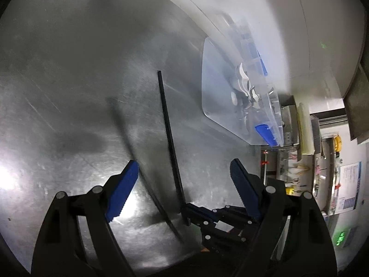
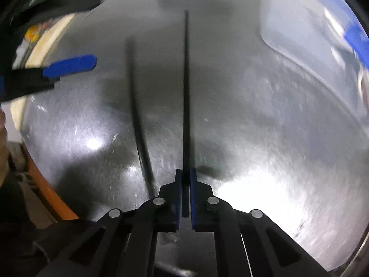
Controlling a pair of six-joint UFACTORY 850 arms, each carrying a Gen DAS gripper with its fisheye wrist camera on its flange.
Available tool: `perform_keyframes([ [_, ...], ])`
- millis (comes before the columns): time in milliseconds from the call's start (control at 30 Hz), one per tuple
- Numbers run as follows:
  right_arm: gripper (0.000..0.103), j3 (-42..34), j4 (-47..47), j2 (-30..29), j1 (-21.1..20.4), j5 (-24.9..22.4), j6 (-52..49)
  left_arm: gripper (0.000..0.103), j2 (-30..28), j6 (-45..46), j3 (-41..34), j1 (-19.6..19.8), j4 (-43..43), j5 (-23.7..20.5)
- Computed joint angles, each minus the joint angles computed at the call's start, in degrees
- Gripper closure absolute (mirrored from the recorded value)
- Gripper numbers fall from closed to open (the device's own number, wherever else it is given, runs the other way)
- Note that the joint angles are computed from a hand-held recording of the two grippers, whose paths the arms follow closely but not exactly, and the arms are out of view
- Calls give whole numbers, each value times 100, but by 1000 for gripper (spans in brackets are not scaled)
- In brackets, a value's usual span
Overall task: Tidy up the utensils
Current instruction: 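Grasp one black chopstick with the right tool while the left tool grasps the other, then lower both chopsticks into the clear box and open both tools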
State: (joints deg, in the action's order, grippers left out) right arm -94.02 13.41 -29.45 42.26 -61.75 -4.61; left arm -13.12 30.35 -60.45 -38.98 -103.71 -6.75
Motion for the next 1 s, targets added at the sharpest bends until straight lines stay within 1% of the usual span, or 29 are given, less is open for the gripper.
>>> perform_keyframes([
  [67, 96, 15, 603, 9, -234, -182, -136, 25, -34, 200, -5, 19, -241, -140],
  [200, 96, 52, 1731, 24, -639, -522, -450, 25, -249, -17, -139, 49, -100, -500],
  [267, 96, 103, 2233, 48, -811, -678, -582, 26, -373, 65, -219, 54, -244, -687],
  [333, 96, 139, 2626, 64, -941, -831, -688, 26, -556, -88, -377, 46, -130, -853],
  [467, 96, 216, 3081, 123, -1116, -1137, -901, 26, -832, -219, -599, 46, -149, -1079],
  [500, 96, 257, 3112, 137, -1233, -1242, -1017, 26, -868, -253, -627, 46, -151, -1098],
  [567, 96, 182, 3182, 120, -1252, -1371, -1022, 26, -922, -197, -670, 29, -310, -1061],
  [633, 96, 219, 3237, 149, -1289, -1419, -1068, 34, -935, -70, -670, 15, -539, -1004],
  [667, 96, 227, 3304, 129, -1291, -1429, -1087, 36, -953, -148, -677, 10, -540, -988],
  [700, 96, 272, 3345, 121, -1277, -1399, -1126, 51, -969, -215, -683, 8, -525, -996],
  [733, 96, 295, 3386, 100, -1239, -1358, -1150, 60, -998, -361, -688, 6, -485, -1026],
  [767, 96, 316, 3411, 98, -1289, -1396, -1211, 63, -1003, -381, -665, -1, -561, -1030],
  [800, 96, 308, 3430, 89, -1300, -1419, -1232, 77, -1013, -448, -640, -27, -642, -965],
  [833, 96, 289, 3430, 80, -1302, -1426, -1234, 90, -1021, -644, -650, -36, -482, -913],
  [867, 96, 218, 3418, 50, -1319, -1457, -1212, 94, -1016, -666, -630, -60, -530, -833],
  [900, 96, 196, 3423, 40, -1343, -1476, -1224, 97, -999, -456, -588, -88, -817, -770],
  [967, 96, 156, 3434, 31, -1384, -1528, -1267, 97, -909, 293, -508, -143, -1590, -650],
  [1000, 96, 99, 3448, 21, -1397, -1568, -1320, 97, -872, 518, -502, -160, -1776, -586],
])
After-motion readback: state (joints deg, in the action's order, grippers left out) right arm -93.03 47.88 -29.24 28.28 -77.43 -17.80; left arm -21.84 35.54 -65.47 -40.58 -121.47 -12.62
